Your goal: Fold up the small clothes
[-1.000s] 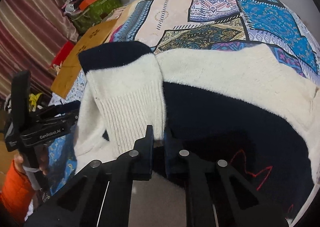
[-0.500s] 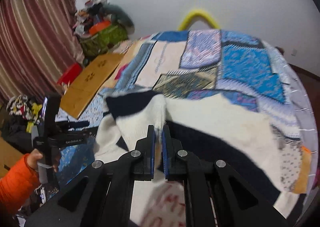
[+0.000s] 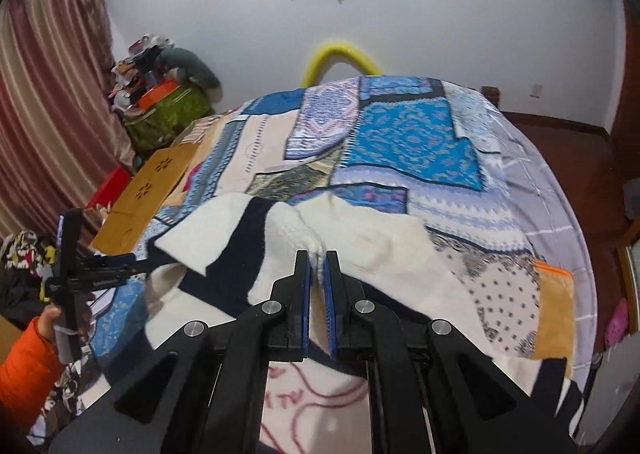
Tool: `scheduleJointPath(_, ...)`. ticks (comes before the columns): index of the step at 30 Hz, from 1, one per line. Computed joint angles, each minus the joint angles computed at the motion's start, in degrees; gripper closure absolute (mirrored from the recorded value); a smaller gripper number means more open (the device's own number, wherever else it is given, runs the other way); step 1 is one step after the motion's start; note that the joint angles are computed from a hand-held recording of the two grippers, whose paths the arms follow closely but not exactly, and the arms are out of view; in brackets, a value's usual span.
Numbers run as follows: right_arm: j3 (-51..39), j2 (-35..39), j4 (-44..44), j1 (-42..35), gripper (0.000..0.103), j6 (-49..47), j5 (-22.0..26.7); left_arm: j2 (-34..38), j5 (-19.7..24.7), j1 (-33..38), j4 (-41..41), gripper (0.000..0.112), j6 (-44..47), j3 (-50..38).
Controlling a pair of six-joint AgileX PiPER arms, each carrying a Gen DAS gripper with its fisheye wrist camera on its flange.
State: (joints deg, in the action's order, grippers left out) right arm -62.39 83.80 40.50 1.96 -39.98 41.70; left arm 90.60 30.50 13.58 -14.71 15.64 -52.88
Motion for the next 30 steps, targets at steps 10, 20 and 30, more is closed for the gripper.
scheduleJointPath(10,0.96,-0.28,5.91,-16.84,0.097,-5.74,5.91,-2.5,-0.65,-6.3,2.8,0.048,-2.0,3.01)
scheduleJointPath(20,2.14,1.32,6.04,-24.52,0.097,-6.96,7.33,-0.27,-4.07,-11.04,13.18,0.048,-12.23,6.66)
scheduleJointPath(30,2.5,6.58,2.62,-26.72,0.097,-3.48,4.65,-3.39,-5.72,-5.61,11.23,0.046,-12.63,7.83)
